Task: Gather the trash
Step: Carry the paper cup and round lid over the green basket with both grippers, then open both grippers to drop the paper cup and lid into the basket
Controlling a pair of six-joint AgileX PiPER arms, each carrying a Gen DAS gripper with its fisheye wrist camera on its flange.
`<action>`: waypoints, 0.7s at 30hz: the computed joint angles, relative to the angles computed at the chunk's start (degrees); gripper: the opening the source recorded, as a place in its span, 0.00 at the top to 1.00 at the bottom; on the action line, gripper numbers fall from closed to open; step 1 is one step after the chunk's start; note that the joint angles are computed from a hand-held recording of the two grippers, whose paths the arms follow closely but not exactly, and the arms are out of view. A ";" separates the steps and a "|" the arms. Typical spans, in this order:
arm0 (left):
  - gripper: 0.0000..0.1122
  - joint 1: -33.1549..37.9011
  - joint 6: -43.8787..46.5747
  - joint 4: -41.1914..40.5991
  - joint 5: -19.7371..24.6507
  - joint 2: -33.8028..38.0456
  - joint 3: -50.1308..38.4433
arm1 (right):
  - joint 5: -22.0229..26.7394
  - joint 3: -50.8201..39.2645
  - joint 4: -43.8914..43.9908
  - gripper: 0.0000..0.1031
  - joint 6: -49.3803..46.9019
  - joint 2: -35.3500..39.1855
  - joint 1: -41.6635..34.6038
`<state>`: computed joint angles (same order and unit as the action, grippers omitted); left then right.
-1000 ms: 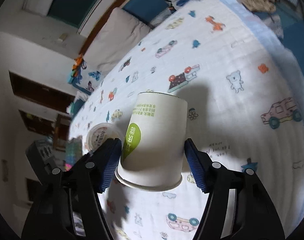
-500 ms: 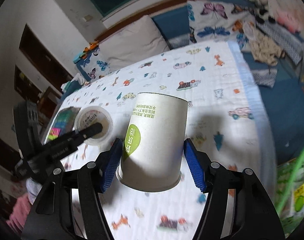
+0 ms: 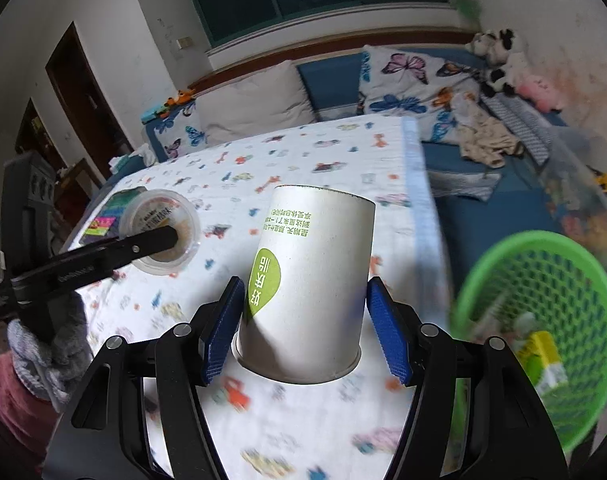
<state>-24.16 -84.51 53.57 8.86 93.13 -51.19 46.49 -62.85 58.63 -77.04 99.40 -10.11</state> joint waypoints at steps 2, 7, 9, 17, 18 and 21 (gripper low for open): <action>0.74 -2.52 -2.44 1.42 0.67 0.29 -0.95 | -0.38 1.45 0.33 0.39 -3.05 -1.00 -3.21; 0.74 -8.14 -0.58 -1.54 2.36 3.78 -6.20 | -1.81 1.54 0.43 0.39 -6.74 -0.33 -9.81; 0.74 -9.59 2.37 -4.38 2.96 5.60 -8.68 | -2.82 1.27 0.70 0.39 -7.85 0.16 -11.83; 0.74 -14.16 16.67 -18.03 6.56 14.10 -21.37 | -6.87 -0.95 1.45 0.38 -10.69 4.28 -17.86; 0.74 -14.33 17.96 -19.18 6.90 14.95 -22.57 | -7.57 -1.16 1.55 0.38 -11.01 4.80 -18.36; 0.74 -15.26 22.39 -23.46 8.53 18.17 -27.25 | -8.70 -2.30 1.25 0.36 -10.53 6.65 -19.52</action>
